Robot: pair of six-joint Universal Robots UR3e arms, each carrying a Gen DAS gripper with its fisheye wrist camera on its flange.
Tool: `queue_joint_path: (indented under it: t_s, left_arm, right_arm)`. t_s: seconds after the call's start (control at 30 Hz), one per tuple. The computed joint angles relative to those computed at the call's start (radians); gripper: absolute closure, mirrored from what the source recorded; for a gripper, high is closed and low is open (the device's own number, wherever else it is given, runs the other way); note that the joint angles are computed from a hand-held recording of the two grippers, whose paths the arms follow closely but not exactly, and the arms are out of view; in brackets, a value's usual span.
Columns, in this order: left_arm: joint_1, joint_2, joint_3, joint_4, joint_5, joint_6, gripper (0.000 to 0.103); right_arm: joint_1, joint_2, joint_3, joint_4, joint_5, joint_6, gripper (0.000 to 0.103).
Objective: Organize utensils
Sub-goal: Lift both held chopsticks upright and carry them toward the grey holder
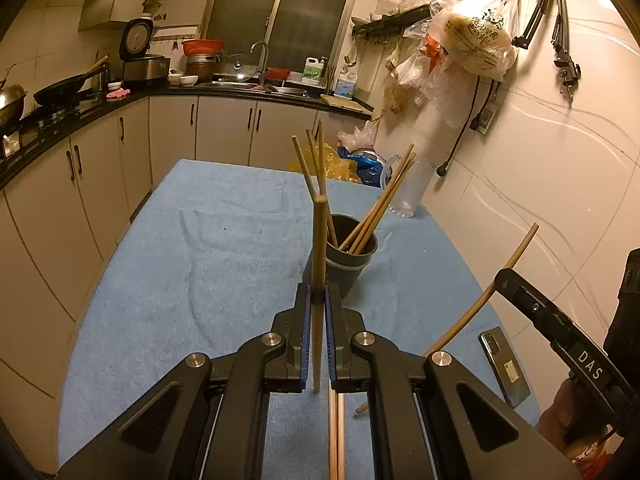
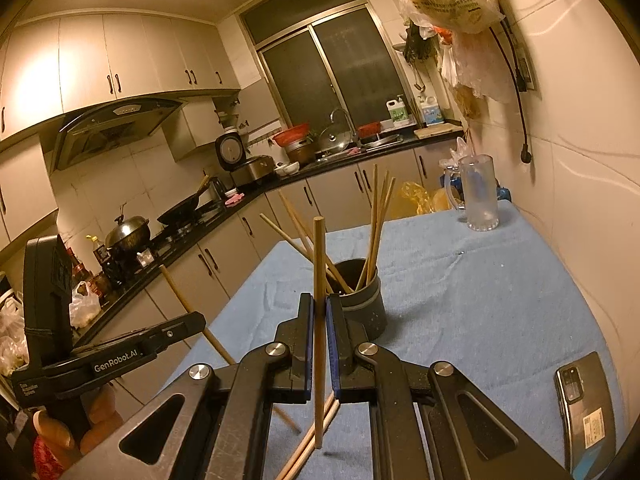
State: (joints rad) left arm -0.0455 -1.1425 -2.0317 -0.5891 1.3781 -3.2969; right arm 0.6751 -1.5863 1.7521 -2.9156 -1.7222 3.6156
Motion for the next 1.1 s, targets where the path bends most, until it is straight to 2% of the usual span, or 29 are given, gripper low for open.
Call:
queue_joint_path:
  t_s: [0.37, 1.1]
  left_arm:
    - [0.024, 0.001, 0.015, -0.007, -0.027, 0.02, 0.097]
    - [0.013, -0.022, 0.016, 0.016, -0.013, 0.021, 0.097]
  right_arm:
    - [0.001, 0.022, -0.047, 0.026, -0.025, 0.005, 0.096]
    - [0.003, 0.036, -0.072, 0.037, -0.031, 0.003, 0.096]
